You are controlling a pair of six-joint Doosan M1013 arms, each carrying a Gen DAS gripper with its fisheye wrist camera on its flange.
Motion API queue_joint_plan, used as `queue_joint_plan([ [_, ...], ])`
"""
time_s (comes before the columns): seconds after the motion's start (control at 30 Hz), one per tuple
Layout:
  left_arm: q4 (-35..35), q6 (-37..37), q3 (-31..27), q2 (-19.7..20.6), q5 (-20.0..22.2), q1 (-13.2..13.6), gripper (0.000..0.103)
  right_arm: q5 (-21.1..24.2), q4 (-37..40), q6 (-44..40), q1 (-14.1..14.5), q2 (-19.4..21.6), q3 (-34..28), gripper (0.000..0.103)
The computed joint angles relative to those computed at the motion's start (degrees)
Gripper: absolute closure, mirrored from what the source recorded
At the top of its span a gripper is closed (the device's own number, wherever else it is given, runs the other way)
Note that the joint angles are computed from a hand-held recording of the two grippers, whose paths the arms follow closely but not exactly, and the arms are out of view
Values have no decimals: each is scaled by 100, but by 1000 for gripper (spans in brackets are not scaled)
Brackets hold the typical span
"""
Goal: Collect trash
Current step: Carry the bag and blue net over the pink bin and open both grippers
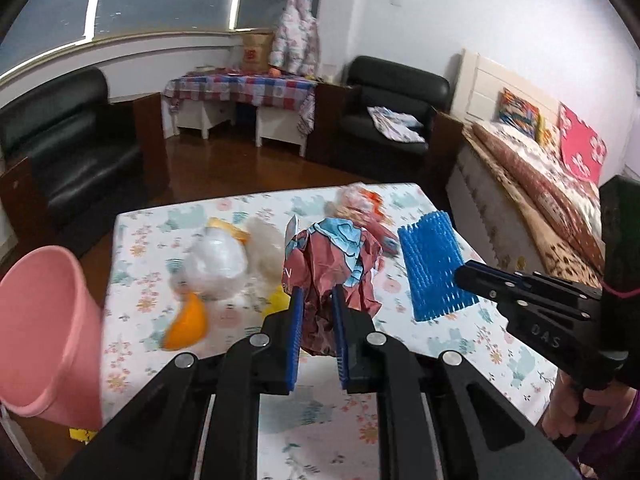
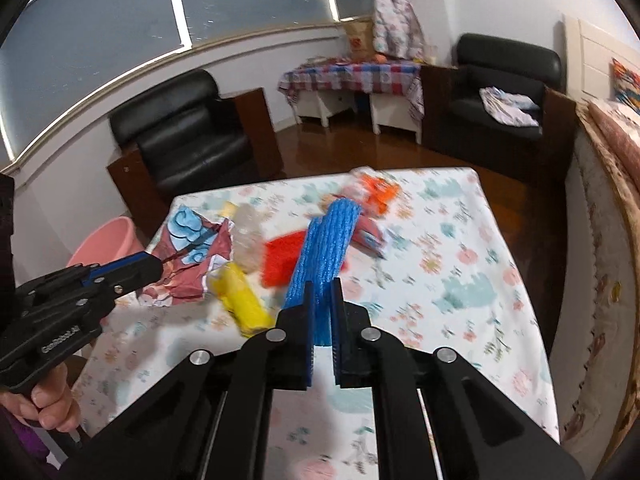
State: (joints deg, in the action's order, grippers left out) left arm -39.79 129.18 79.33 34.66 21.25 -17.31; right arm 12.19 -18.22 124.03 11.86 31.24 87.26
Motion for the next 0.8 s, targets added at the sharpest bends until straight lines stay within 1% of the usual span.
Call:
queue_joint_plan([
  [0.1, 7, -162, 102, -81, -201, 92, 90, -51, 413, -587, 86, 56, -155, 96],
  [0.17, 63, -294, 149, -121, -306, 144, 89, -57, 935, -1220, 140, 104, -277, 96],
  [0.3, 546, -965, 250, -213, -545, 263, 89, 1, 2103, -2547, 250, 232, -567, 96],
  [0.37, 1041, -1580, 308, -262, -687, 335, 89, 70, 2760, -3283, 309, 320, -755, 96],
  [0.4, 1224, -1808, 329, -277, -733, 364, 89, 94, 2910, -3465, 337, 347, -816, 96],
  [0.47, 1818, -2515, 356, -303, -824, 424, 89, 155, 3255, -3909, 407, 434, -995, 96],
  [0.53, 2795, -3604, 394, -333, -924, 499, 89, 246, 3550, -4328, 480, 534, -1194, 96],
  [0.57, 3211, -4064, 406, -342, -944, 534, 89, 274, 3618, -4438, 513, 575, -1270, 96],
  [0.7, 4374, -5406, 446, -374, -948, 669, 89, 448, 3988, -4945, 633, 760, -1611, 96],
  [0.77, 5138, -6227, 482, -396, -950, 722, 89, 525, 4148, -5149, 677, 828, -1735, 96],
  [0.8, 5393, -6500, 488, -399, -940, 740, 89, 576, 4228, -5245, 693, 863, -1800, 96],
])
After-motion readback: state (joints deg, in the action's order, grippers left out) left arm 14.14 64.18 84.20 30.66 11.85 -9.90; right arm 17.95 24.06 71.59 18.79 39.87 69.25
